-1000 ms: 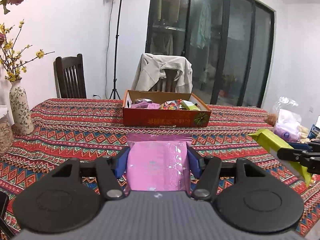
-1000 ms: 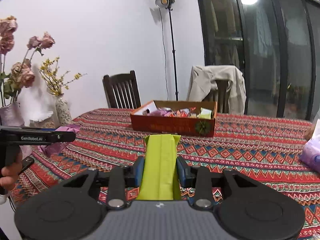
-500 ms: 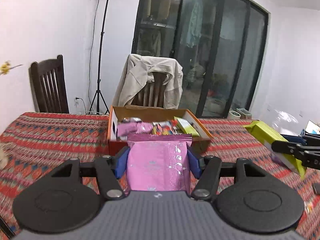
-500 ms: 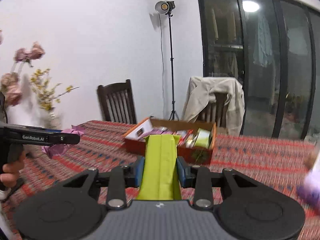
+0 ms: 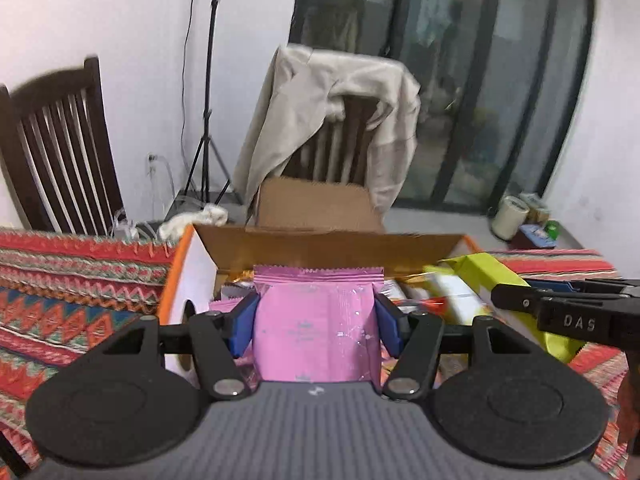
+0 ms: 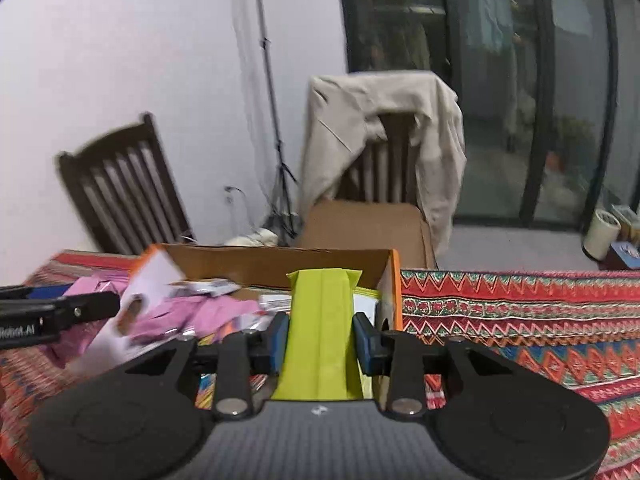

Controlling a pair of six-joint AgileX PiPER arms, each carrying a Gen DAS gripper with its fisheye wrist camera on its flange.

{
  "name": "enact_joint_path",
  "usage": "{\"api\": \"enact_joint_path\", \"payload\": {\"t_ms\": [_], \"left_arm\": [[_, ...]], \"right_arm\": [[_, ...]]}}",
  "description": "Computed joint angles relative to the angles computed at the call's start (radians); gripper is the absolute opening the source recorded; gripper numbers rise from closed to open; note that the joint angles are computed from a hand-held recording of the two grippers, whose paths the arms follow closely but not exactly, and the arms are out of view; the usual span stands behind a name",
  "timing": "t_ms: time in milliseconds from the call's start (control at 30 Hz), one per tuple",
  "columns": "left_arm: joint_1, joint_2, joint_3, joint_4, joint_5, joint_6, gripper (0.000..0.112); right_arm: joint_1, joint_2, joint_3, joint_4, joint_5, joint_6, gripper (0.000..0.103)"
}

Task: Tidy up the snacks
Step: 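Carry the pink packet and green bar over the box, then open both tools to drop the packets into the box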

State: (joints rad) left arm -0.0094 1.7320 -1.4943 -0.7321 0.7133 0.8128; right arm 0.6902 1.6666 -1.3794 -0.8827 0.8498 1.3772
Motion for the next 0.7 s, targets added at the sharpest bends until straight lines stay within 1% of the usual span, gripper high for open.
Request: {"api": "enact_joint_path", "payload": {"t_ms": [33, 100, 133, 200, 233, 300, 333, 400, 467, 533, 600, 667, 700], "left_arm": [[-0.016, 0.038, -0.020, 0.020, -0.016, -0.026, 0.062], [-0.037, 0.098, -0.057, 0.054, -0.022, -0.061, 0.062], [-0.043, 0.118, -0.069, 0.055, -0.023, -0.062, 0.062], [-0.049, 0.156, -0.100, 0.057, -0.001, -0.054, 0.064], [-0.051, 0.164, -0.102, 0.044, 0.000, -0.035, 0.072], [-0.053, 0.167, -0.094, 0.019, -0.020, -0.012, 0.076], [-0.043, 0.168, -0.102, 0.002, -0.002, 0.001, 0.080], [-0.026, 0.163, -0.113, -0.012, 0.018, 0.005, 0.082], [-0.007, 0.138, -0.109, -0.020, 0.031, 0.014, 0.083], [0.009, 0.108, -0.102, -0.016, 0.044, 0.012, 0.084], [0.020, 0.074, -0.106, 0.011, 0.066, -0.015, 0.084], [0.041, 0.030, -0.105, 0.041, 0.101, -0.038, 0.085], [0.051, 0.008, -0.108, 0.059, 0.120, -0.047, 0.085]], "right_arm": [[-0.024, 0.055, -0.041, 0.018, -0.010, -0.033, 0.033], [-0.057, 0.137, -0.109, 0.052, -0.025, -0.086, 0.034], [-0.076, 0.183, -0.153, 0.098, -0.039, -0.137, 0.034], [-0.107, 0.243, -0.214, 0.174, -0.069, -0.207, 0.034], [-0.129, 0.257, -0.220, 0.226, -0.121, -0.243, 0.034], [-0.152, 0.271, -0.231, 0.298, -0.165, -0.295, 0.041], [-0.155, 0.274, -0.228, 0.292, -0.174, -0.283, 0.041], [-0.157, 0.253, -0.192, 0.272, -0.203, -0.248, 0.053], [-0.157, 0.216, -0.149, 0.256, -0.230, -0.214, 0.055], [-0.145, 0.177, -0.125, 0.206, -0.209, -0.177, 0.057], [-0.116, 0.131, -0.117, 0.177, -0.155, -0.172, 0.062], [-0.093, 0.092, -0.122, 0.187, -0.100, -0.204, 0.066], [-0.079, 0.070, -0.123, 0.181, -0.070, -0.212, 0.066]]}}
